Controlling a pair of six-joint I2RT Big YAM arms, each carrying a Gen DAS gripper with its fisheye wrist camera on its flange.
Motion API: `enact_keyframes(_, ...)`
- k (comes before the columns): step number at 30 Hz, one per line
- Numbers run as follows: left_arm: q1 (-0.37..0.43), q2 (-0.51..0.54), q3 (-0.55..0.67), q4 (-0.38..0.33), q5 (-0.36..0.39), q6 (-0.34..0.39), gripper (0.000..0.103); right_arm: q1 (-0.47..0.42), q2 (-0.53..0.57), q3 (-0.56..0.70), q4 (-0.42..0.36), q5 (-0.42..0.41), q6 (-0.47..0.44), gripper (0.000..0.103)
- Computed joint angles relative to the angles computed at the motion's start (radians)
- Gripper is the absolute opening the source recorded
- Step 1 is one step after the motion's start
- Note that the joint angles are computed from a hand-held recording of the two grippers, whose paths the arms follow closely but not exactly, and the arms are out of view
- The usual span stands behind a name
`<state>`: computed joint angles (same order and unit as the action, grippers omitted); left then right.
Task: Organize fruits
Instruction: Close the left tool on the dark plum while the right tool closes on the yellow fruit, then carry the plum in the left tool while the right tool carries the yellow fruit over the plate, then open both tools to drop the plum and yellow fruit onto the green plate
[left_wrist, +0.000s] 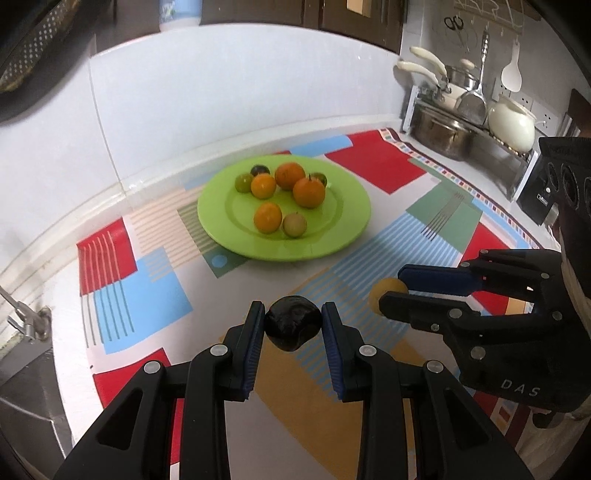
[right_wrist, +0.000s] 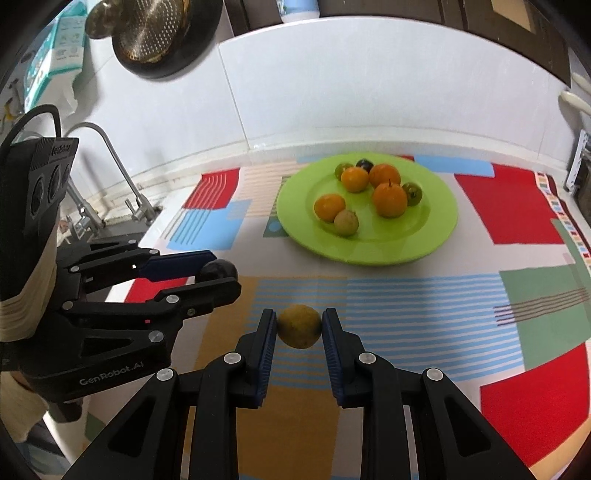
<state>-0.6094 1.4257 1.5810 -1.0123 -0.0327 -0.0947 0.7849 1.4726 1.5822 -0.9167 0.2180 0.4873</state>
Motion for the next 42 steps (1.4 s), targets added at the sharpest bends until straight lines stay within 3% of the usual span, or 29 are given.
enact_keyframes(21,-0.039,0.047,0.128,0.033,-0.121,-0.09,0.031,-0.072,-0.039,0.041,0.07,0.035,-0.101,0.027)
enact_keyframes(33,-0.003,0.141,0.251,0.011,-0.112,-0.091,0.031,-0.117,0.027,0.137,0.077,0.005,-0.159,0.025)
enact_keyframes(36,0.01,0.17,0.277,0.012,-0.105,-0.086,0.031,-0.125,0.054,0.17,0.071,-0.005,-0.176,0.013)
enact_keyframes(42,0.05,0.263,0.336,0.0,-0.047,-0.097,0.031,-0.165,0.135,0.232,0.035,-0.029,-0.177,0.013)
